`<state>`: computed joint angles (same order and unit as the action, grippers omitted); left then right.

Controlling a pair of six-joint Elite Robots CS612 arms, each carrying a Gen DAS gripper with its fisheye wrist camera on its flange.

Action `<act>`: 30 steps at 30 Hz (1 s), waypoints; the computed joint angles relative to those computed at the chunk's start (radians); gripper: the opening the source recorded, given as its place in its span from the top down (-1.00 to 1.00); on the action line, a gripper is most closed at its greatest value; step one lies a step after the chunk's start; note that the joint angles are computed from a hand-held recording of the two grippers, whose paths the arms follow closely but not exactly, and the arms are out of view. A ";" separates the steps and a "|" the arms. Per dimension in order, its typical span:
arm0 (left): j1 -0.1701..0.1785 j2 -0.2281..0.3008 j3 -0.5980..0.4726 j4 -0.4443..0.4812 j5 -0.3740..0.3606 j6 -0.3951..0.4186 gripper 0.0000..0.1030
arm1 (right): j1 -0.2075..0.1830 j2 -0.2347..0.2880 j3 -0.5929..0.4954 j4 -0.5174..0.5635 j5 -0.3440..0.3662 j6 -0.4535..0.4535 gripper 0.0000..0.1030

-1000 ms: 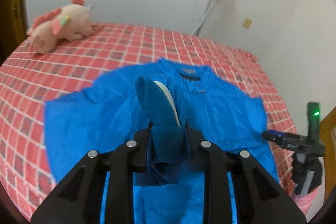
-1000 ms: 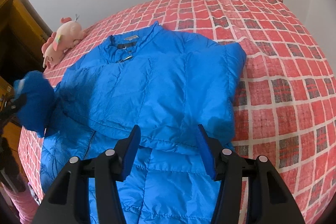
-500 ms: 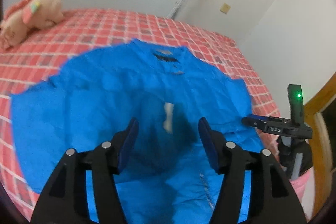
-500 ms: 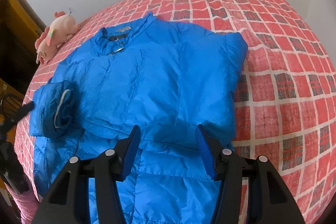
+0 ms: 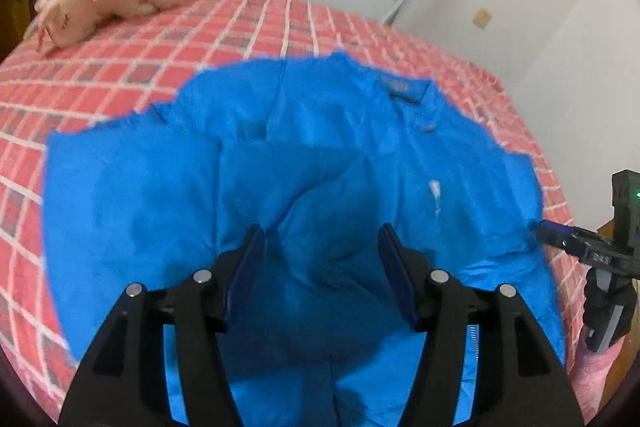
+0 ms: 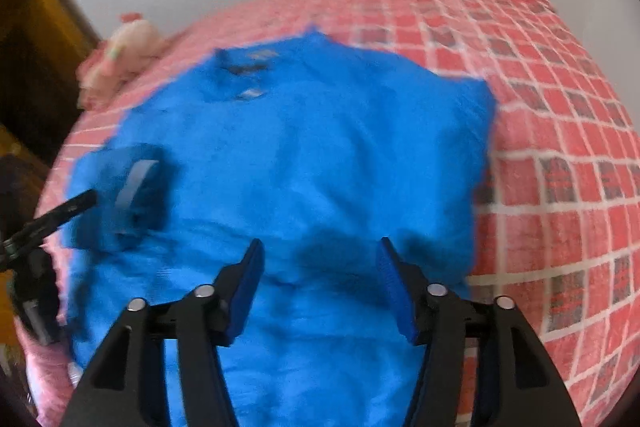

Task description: Fold large clothes

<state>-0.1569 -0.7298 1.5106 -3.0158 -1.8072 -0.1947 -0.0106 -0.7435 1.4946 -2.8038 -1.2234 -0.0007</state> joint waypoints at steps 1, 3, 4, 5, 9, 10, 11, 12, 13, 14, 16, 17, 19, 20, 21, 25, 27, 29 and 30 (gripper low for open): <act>-0.001 -0.010 0.010 -0.012 0.025 -0.002 -0.16 | 0.006 -0.004 -0.003 0.004 0.029 -0.017 -0.39; -0.004 -0.028 0.033 -0.049 0.082 -0.010 -0.21 | 0.024 0.000 -0.033 0.063 0.068 -0.054 -0.46; -0.003 -0.034 0.042 -0.067 0.098 -0.014 -0.24 | 0.033 0.006 -0.054 0.097 0.084 -0.067 -0.46; 0.000 -0.038 0.049 -0.081 0.114 -0.021 -0.25 | 0.044 0.016 -0.081 0.136 0.098 -0.082 -0.46; 0.014 -0.047 0.058 -0.090 0.170 -0.055 -0.26 | 0.087 0.066 -0.188 0.263 0.092 -0.115 -0.50; 0.017 -0.046 0.056 -0.088 0.178 -0.065 -0.26 | 0.098 0.084 -0.221 0.304 0.094 -0.120 -0.50; 0.021 -0.045 0.054 -0.087 0.181 -0.072 -0.26 | 0.106 0.099 -0.247 0.336 0.095 -0.120 -0.50; 0.026 -0.045 0.051 -0.084 0.183 -0.080 -0.26 | 0.112 0.107 -0.259 0.352 0.096 -0.117 -0.50; 0.028 -0.044 0.051 -0.084 0.183 -0.083 -0.26 | 0.118 0.120 -0.280 0.373 0.097 -0.116 -0.50; 0.032 -0.042 0.048 -0.085 0.185 -0.088 -0.26 | 0.122 0.128 -0.292 0.382 0.099 -0.114 -0.50; 0.035 -0.039 0.044 -0.083 0.197 -0.100 -0.26 | 0.130 0.145 -0.317 0.395 0.098 -0.108 -0.48; 0.036 -0.037 0.043 -0.080 0.204 -0.105 -0.26 | 0.133 0.150 -0.325 0.394 0.093 -0.104 -0.37; 0.040 -0.034 0.039 -0.070 0.197 -0.114 -0.26 | 0.137 0.155 -0.330 0.386 0.084 -0.105 -0.06; 0.041 -0.032 0.037 -0.066 0.194 -0.115 -0.26 | 0.136 0.157 -0.331 0.381 0.091 -0.104 0.13; 0.041 -0.031 0.036 -0.063 0.194 -0.114 -0.26 | 0.133 0.156 -0.330 0.380 0.105 -0.104 0.23; 0.036 -0.031 0.038 -0.060 0.205 -0.097 -0.27 | 0.115 0.128 -0.280 0.302 0.136 -0.079 0.66; 0.034 -0.030 0.039 -0.060 0.202 -0.091 -0.27 | 0.107 0.114 -0.257 0.263 0.114 -0.068 0.68; 0.031 -0.027 0.037 -0.058 0.198 -0.078 -0.27 | 0.091 0.096 -0.225 0.221 0.100 -0.041 0.68; 0.030 -0.026 0.037 -0.062 0.190 -0.069 -0.27 | 0.077 0.085 -0.204 0.201 0.100 -0.023 0.68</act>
<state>-0.1272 -0.7559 1.5473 -3.0777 -1.6174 -0.2639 0.0665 -0.6585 1.2907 -2.6032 -1.1236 -0.0241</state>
